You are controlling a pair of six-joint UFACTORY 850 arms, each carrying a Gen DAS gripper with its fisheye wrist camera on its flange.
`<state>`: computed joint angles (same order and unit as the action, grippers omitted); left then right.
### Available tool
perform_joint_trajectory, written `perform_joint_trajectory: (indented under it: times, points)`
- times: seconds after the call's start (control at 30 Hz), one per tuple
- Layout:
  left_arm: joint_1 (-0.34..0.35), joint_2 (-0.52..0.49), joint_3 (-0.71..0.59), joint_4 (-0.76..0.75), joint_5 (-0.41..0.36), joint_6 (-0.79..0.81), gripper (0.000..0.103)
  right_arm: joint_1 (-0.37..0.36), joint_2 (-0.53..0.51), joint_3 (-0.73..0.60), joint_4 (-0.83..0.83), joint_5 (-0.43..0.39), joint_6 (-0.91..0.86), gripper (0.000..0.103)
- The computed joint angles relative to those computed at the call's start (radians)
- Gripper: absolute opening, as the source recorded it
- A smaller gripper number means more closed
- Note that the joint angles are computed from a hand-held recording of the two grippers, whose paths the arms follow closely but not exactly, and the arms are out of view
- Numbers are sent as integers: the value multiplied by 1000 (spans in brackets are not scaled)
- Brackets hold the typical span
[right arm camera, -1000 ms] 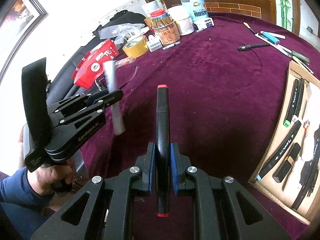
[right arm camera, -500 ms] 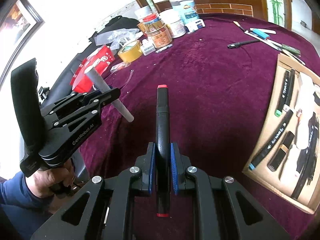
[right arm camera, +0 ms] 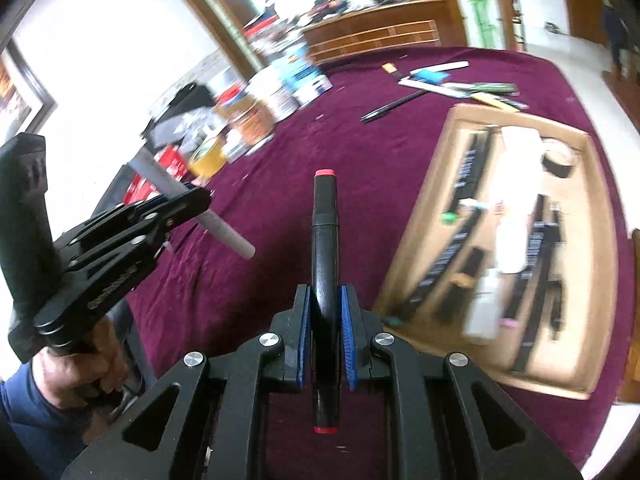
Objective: Organize rigid objects
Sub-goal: 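Lower both markers into the tray and open both grippers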
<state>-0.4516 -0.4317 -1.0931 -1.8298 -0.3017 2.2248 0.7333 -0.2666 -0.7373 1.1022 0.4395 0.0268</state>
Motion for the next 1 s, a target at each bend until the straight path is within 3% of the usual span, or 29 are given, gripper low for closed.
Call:
perform_joint_trajectory:
  times: [0.23,0.47,0.73,1.0]
  points:
    - [-89,0,-60,376,-89,-392,12,-4,93,116,166,67,-70,13]
    - [-174,-58,-121,592,-125,-614,12,-26,107,174,229,69,-93,13]
    - [-216,-183,-243,857,-174,-949,12,-96,79,211,97,20,58,13]
    - [-232,-251,-316,930,-166,-1040,12,-157,33,195,19,-35,104,13]
